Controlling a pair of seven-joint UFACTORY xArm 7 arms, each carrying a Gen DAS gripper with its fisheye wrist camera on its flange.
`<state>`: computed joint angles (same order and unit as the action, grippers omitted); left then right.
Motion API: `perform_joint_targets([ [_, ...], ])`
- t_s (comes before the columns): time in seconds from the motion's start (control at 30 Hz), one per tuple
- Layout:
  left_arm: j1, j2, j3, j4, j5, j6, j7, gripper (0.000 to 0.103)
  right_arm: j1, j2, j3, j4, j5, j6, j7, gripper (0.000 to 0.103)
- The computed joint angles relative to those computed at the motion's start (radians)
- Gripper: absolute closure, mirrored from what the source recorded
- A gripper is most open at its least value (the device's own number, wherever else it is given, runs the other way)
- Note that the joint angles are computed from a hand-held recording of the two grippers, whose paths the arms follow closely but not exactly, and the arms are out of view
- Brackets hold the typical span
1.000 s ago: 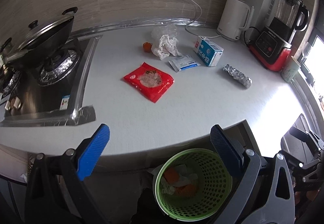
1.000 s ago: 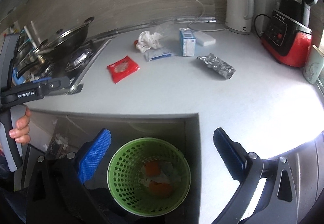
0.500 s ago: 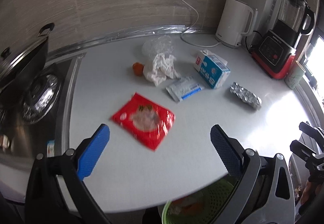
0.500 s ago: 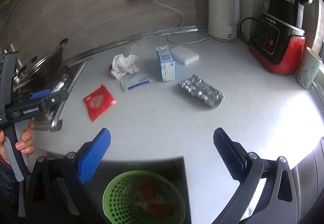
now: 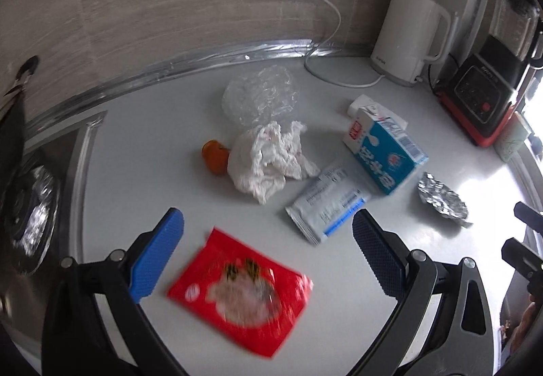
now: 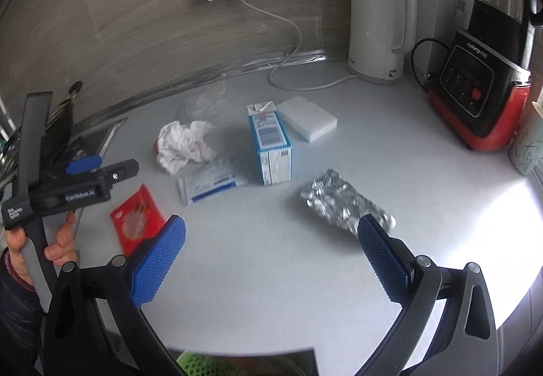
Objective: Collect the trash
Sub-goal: 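Grasp the white plastic bag with the left tool while the right tool grasps the milk carton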
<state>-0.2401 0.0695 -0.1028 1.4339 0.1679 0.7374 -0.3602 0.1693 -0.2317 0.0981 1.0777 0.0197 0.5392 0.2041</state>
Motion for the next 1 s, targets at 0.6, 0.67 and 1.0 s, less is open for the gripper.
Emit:
perform_joint_targets([
  [0.6, -0.03, 0.427, 0.051, 0.459, -0.056, 0.11, 0.064, 0.008, 0.01, 0.381, -0.021, 0.308, -0.081, -0.035, 0.074, 0.002],
  [0.67, -0.035, 0.443, 0.055, 0.475, -0.053, 0.118, 0.069, 0.008, 0.012, 0.402, -0.024, 0.322, -0.08, -0.037, 0.071, 0.002],
  [1.0, -0.057, 0.458, 0.072, 0.488, -0.01, 0.135, 0.081, 0.046, 0.025, 0.515, -0.03, 0.424, -0.073, -0.031, 0.032, 0.002],
])
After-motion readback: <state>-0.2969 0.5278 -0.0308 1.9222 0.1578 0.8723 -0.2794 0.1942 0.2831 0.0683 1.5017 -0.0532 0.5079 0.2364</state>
